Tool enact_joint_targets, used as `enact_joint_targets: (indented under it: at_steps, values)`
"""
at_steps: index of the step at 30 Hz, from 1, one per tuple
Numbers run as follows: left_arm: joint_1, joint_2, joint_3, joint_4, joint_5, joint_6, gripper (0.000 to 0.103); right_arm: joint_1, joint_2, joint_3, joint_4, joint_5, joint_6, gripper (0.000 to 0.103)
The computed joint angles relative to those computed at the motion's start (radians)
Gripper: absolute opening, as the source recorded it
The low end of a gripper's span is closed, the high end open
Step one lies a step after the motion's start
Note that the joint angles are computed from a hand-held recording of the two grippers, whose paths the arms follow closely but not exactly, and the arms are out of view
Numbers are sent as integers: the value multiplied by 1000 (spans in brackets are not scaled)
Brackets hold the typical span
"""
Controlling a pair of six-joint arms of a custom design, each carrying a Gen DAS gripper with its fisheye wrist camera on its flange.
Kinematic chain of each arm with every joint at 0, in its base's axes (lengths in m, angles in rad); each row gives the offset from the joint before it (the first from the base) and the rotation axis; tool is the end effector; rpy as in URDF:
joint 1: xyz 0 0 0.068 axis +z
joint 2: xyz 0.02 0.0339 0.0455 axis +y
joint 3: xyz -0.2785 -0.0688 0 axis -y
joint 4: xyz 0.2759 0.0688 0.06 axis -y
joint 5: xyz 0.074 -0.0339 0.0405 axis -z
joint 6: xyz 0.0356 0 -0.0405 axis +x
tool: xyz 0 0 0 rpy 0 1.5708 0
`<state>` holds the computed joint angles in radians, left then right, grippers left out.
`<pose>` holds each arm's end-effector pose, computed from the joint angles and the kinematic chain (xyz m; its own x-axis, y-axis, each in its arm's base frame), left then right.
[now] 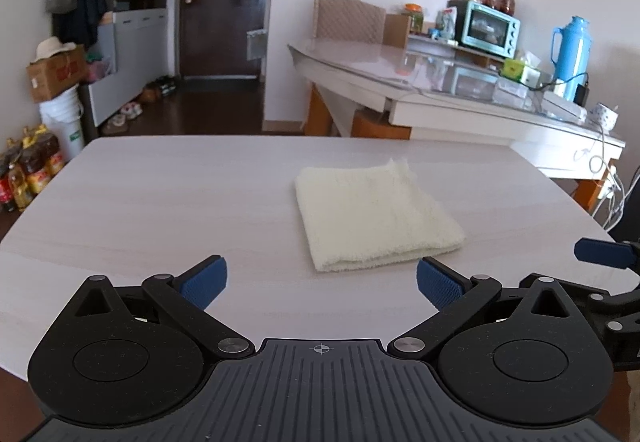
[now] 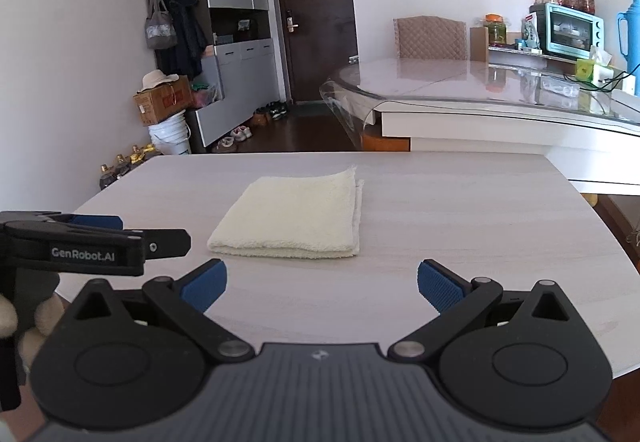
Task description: Fold towel
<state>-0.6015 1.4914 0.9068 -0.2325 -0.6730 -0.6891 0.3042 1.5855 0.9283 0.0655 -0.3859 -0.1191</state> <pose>0.2853 -0.1689 0.2146 -0.5217 -0.2450 -0.8172 -0.3122 0.9463 -0.0843 0.3471 0.1230 0.2113 -0.4600 -0.2598 -0.8491 -0.6347 0.7649 0.1098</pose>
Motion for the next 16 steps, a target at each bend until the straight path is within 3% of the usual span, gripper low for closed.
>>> enact_joint_targets:
  at_steps: [16]
  values:
    - [-4, -14, -9, 9, -5, 28, 103, 6, -2, 14, -25, 28, -6, 103]
